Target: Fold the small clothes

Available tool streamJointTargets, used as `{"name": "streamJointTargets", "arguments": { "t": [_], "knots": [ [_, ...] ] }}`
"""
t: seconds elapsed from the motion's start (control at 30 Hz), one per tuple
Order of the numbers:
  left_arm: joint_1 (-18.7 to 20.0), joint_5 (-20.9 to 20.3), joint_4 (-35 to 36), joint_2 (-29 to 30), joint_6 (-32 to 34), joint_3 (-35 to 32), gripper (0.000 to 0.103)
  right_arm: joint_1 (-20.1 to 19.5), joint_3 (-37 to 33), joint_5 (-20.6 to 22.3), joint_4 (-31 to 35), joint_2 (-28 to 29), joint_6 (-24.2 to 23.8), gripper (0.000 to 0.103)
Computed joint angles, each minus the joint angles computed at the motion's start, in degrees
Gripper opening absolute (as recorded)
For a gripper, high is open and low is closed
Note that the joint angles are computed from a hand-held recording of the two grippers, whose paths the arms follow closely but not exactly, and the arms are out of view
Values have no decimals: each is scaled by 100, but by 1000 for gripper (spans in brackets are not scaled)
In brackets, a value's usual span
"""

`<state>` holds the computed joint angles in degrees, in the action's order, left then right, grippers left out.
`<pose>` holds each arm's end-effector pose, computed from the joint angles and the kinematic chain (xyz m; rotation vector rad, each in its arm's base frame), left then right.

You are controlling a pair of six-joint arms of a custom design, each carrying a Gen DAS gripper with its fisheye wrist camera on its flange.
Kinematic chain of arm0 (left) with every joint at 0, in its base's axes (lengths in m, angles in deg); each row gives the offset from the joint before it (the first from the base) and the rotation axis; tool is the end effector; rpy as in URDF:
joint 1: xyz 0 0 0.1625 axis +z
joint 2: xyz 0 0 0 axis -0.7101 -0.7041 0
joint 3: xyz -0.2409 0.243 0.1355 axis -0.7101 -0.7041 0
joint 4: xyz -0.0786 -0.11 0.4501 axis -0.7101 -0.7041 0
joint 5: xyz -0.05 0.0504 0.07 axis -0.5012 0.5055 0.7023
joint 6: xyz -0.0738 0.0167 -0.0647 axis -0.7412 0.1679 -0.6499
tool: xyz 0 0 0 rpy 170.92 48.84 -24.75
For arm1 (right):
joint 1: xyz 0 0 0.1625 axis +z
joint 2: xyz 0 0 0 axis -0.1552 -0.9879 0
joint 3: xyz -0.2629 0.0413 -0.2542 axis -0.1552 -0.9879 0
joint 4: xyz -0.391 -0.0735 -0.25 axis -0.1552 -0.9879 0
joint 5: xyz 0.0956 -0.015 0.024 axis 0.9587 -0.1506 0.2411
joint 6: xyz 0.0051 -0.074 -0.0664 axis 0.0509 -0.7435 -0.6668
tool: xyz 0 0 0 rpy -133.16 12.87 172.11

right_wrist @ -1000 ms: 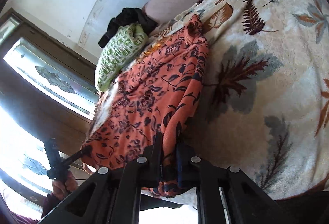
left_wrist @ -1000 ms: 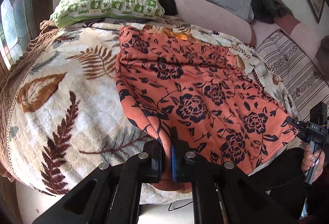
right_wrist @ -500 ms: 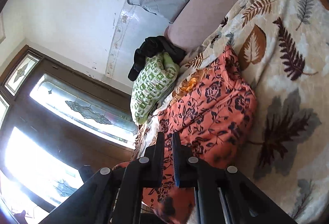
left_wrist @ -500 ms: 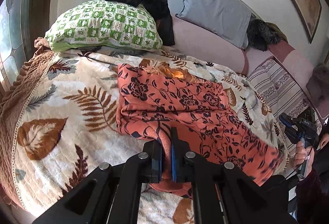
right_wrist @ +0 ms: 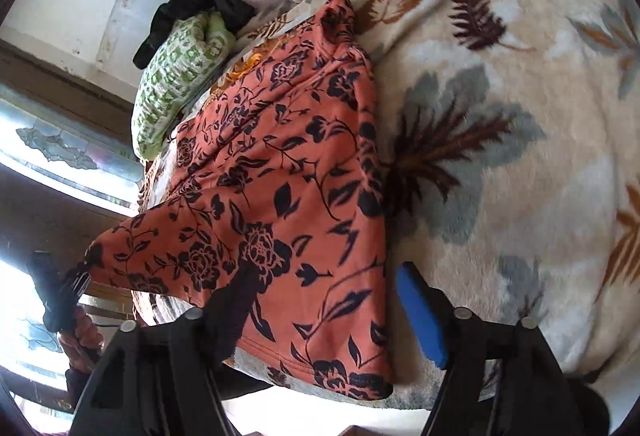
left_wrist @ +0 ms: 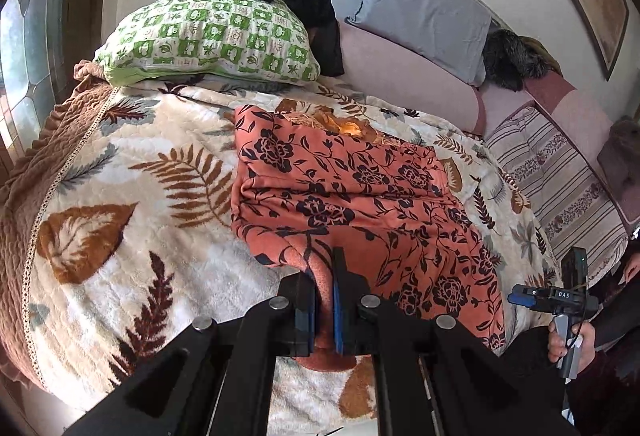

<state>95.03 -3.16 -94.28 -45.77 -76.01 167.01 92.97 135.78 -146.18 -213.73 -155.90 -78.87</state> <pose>-0.2981 -0.6141 0.2298 0.8871 2.7063 -0.5977 0.0653 -0.4468 0.3869 -0.4881 -2.7306 1.0154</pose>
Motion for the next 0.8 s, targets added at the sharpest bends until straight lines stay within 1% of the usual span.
{"name": "streamJointTargets", "arguments": {
  "t": [0.07, 0.1, 0.13, 0.17, 0.2, 0.23, 0.27, 0.3, 0.33, 0.37, 0.4, 0.47, 0.57, 0.63, 0.7, 0.8],
  "knots": [
    [-30, -2, -33, -176, -70, 183, 7, 40, 253, -276, -305, -34, -42, 75],
    [-37, -26, -48, -249, -113, 257, 7, 41, 346, -372, -456, -8, -82, 73],
    [-46, -24, -88, -307, -140, 328, 7, 12, 425, -319, -522, -5, -55, 71],
    [-58, -10, -135, -356, -163, 396, 7, 21, 447, -300, -505, 79, 14, 57],
    [-59, -7, -167, -393, -198, 450, 7, 121, 470, -520, -567, 207, -43, 40],
    [-55, -8, -177, -418, -258, 485, 7, 314, 507, -969, -792, 357, -246, 31],
    [-49, -8, -173, -440, -325, 513, 7, 444, 511, -1178, -852, 448, -397, 10],
    [-42, -5, -172, -460, -377, 536, 7, 511, 523, -1147, -735, 397, -312, 6],
    [-35, -10, -169, -476, -410, 551, 7, 467, 579, -932, -725, 277, -235, 6],
    [-27, -16, -153, -480, -432, 546, 7, 502, 590, -887, -756, 215, -213, 6],
    [-21, -16, -136, -479, -445, 533, 7, 484, 598, -672, -733, 91, -199, 6],
    [2, -34, -127, -473, -455, 497, 7, 385, 581, -57, -748, -157, -173, 6],
    [93, -204, -51, -343, -535, 262, 7, 284, 357, 792, -849, -230, -20, 6],
    [137, -244, 31, -107, -519, -78, 7, 231, 106, 1116, -1028, -111, 77, 6],
    [173, -270, 120, 256, -443, -580, 7, 136, -275, 1436, -1250, 204, 239, 6],
    [253, -283, 238, 1077, -184, -1651, 7, 60, -1106, 1544, -1572, 951, 324, 6]
  ]
}}
